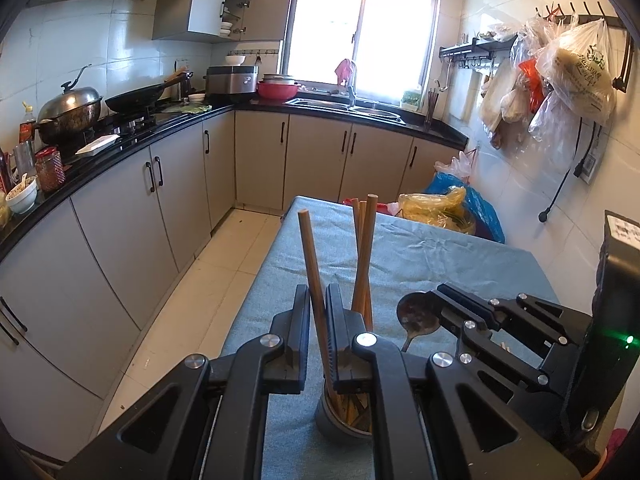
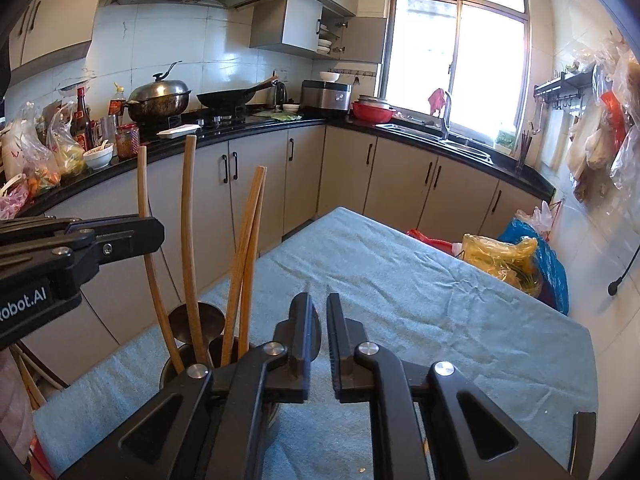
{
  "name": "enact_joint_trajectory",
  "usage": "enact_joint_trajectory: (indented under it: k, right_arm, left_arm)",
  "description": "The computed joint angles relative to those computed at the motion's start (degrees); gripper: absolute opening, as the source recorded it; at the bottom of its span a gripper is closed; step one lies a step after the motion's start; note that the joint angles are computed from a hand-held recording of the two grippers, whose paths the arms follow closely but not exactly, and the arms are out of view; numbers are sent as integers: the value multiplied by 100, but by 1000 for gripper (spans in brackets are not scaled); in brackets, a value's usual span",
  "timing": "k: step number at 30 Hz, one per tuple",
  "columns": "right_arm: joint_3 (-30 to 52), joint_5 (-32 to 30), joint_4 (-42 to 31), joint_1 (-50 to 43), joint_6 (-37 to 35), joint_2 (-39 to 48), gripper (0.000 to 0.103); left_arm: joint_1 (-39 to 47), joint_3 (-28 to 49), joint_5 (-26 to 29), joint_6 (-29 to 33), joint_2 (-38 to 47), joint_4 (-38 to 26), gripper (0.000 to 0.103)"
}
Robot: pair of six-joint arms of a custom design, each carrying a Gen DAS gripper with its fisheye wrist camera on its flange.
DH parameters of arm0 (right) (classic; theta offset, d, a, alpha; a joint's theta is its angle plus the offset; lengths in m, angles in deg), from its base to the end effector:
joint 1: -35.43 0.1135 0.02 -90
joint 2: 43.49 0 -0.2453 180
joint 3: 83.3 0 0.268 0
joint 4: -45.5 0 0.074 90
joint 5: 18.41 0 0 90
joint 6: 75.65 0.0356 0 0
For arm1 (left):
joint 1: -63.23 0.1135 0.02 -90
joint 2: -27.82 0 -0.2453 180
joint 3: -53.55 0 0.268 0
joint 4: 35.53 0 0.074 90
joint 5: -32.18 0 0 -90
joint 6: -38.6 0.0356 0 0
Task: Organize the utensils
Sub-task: 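Lower the chopsticks into the holder and open both grippers, then move both tools to the last chopsticks and close each gripper on one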
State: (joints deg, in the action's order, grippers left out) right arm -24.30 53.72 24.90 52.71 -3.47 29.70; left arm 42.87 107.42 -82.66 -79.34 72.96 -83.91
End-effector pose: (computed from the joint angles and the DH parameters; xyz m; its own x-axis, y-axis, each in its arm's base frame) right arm 0.2808 0.0988 0.2211 -0.3585 -0.4166 -0.8354 -0.6650 0.7421 -0.0846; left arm 0.1868 -0.0534 0.2602 -0.5344 -0.2552 -0.8058 -0.2693 0.9551 -0.1240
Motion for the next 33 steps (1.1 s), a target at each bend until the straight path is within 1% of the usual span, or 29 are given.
enact_joint_trajectory:
  k: [6, 10, 12, 16, 18, 20, 21, 22, 23, 25, 26, 28, 30, 31, 33]
  right_arm:
    - [-84, -51, -13, -8, 34, -170, 15]
    - [-132, -203, -125, -96, 83, -403, 15]
    - [-139, -328, -226, -199, 97, -558, 15]
    - [-104, -756, -564, -553, 173, -867, 15]
    - [-86, -1100, -780, -857, 226, -1034, 15]
    - [-70, -1456, -1041, -1164, 201, -1158, 16]
    - [-96, -1671, -1174, -1385, 169, -1251, 18]
    - [-123, -1894, -1313, -1630, 116, -1337, 22]
    - [-134, -2037, -1413, -1794, 78, -1386, 24]
    - [-216, -2493, -1675, -2372, -133, -1504, 29]
    - [-259, -2677, -1808, -2656, -303, -1531, 30]
    - [-241, -2965, -2128, -3221, -670, -1439, 32]
    - [-215, -3244, -2401, -3766, -1067, -1230, 33]
    - [-176, -3313, -2561, -4043, -1313, -1062, 34]
    - [-66, -3358, -2796, -4464, -1730, -697, 36]
  left_arm:
    - [-17, -4, 20, -31, -40, -13, 8]
    - [-90, 13, -42, -103, -138, -92, 10]
    - [-117, 30, -64, -121, -232, -156, 13]
    - [-378, 98, -304, -270, -444, -401, 14]
    - [-532, 149, -449, -358, -537, -554, 14]
    - [-811, 195, -671, -506, -655, -757, 14]
    - [-997, 213, -836, -609, -722, -889, 14]
    - [-1280, 239, -1077, -768, -778, -1035, 15]
    - [-1535, 257, -1277, -923, -819, -1160, 17]
    - [-2207, 307, -1746, -1393, -803, -1467, 21]
    - [-2599, 337, -1990, -1680, -717, -1627, 22]
    - [-3180, 402, -2300, -2135, -456, -1815, 22]
    - [-3747, 459, -2487, -2591, -23, -1906, 22]
    - [-3892, 455, -2478, -2693, 132, -1846, 22]
    - [-4152, 442, -2291, -2821, 613, -1571, 22]
